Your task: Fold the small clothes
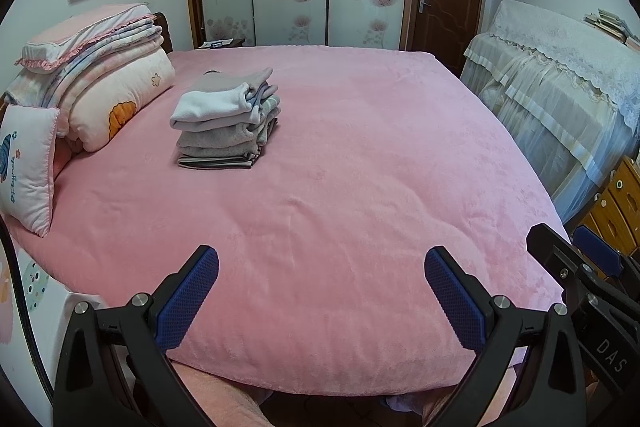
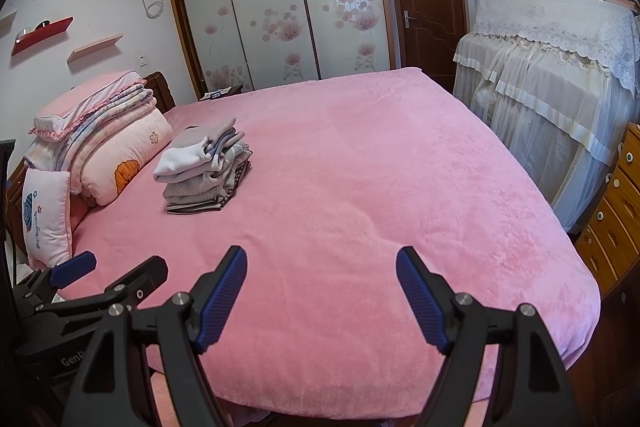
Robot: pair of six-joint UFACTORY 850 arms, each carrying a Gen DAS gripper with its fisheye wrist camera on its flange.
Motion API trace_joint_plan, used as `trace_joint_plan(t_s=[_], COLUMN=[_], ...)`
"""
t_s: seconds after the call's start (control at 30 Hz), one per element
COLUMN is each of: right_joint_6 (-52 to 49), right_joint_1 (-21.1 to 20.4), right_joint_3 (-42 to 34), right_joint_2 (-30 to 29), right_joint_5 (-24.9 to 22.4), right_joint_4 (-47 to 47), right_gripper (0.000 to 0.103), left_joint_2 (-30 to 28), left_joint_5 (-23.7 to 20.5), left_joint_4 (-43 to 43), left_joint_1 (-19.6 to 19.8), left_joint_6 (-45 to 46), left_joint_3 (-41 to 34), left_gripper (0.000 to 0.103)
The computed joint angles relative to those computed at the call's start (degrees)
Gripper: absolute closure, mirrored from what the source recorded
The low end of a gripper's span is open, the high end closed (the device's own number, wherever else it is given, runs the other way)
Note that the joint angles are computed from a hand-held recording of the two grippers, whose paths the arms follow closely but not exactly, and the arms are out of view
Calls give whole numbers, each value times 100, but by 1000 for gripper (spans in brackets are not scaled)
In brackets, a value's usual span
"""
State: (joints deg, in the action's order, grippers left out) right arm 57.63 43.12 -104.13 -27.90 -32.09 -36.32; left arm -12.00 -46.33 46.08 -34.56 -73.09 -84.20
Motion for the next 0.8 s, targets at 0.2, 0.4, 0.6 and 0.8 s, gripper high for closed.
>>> trace_joint_plan(t_s=[0.2,0.4,0.6,0.8], right_joint_6=[2,-13,9,10], right_joint_1=[-1,-2,1,2], right_joint_3=[10,-11,-7,-7], right_joint_2=[4,-2,2,0], right_joint_5=[5,-18,-26,-31], right_joint_4=[1,17,-4,-8], right_gripper=[25,25,25,25], left_joint_2=[0,12,19,14], left_joint_5=[-12,10,33,47], left_joint_4=[-24,-68,-96,-148], left_joint_1=[-7,4,15,34], left_joint_6=[7,32,51,93], left_joint_3=[5,45,59,51], left_gripper=[1,1,1,2])
